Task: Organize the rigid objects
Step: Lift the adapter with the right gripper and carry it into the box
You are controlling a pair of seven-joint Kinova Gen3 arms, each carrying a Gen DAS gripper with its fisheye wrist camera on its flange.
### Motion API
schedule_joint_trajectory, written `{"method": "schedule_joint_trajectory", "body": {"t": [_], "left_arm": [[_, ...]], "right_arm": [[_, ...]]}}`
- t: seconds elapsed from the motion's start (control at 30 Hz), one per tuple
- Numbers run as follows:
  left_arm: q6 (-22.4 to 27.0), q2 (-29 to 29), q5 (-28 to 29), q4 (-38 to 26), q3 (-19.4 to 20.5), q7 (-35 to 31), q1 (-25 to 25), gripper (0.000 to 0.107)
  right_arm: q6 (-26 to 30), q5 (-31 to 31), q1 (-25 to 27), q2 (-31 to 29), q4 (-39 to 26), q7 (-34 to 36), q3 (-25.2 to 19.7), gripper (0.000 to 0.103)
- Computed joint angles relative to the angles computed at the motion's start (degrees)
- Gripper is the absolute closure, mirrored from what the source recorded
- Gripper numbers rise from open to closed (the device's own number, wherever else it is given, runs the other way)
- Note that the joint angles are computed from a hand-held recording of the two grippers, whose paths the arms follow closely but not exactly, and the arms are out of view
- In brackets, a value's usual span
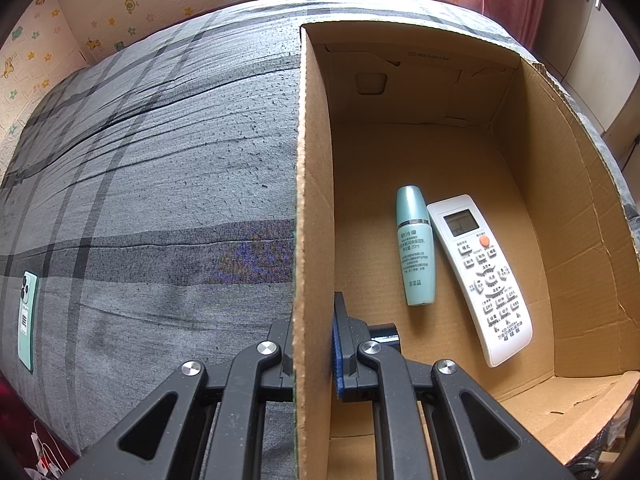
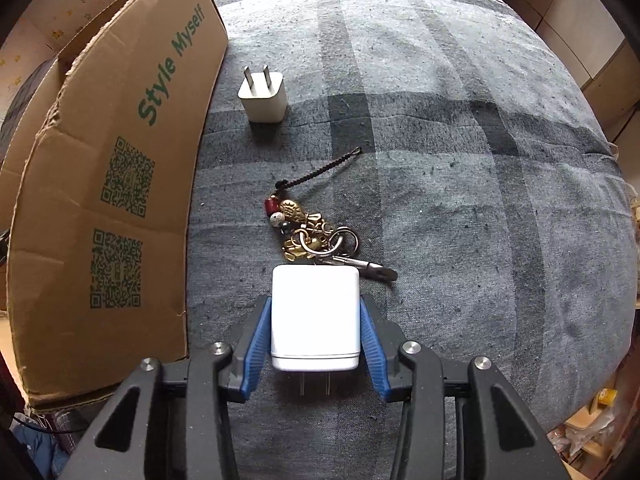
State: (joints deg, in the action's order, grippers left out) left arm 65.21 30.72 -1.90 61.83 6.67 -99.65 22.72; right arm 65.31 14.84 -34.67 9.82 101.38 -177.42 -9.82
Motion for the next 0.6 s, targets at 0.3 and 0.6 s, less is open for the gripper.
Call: {"method": "schedule_joint_trajectory", "body": {"t": [0.3, 0.6], "left_arm": [[0.07, 0.04, 0.06, -0.06, -0.02, 0.00, 0.01, 0.096], [0.06, 0.05, 0.08, -0.05, -0.02, -0.09, -0.05, 0.096]], "right_arm": [[3.00, 0.45, 0.38, -1.38, -1.08, 0.65, -0.22, 0.057], [7.97, 1.89, -0.43, -0.74, -6.19, 1.68, -0.51, 0.057]]}}
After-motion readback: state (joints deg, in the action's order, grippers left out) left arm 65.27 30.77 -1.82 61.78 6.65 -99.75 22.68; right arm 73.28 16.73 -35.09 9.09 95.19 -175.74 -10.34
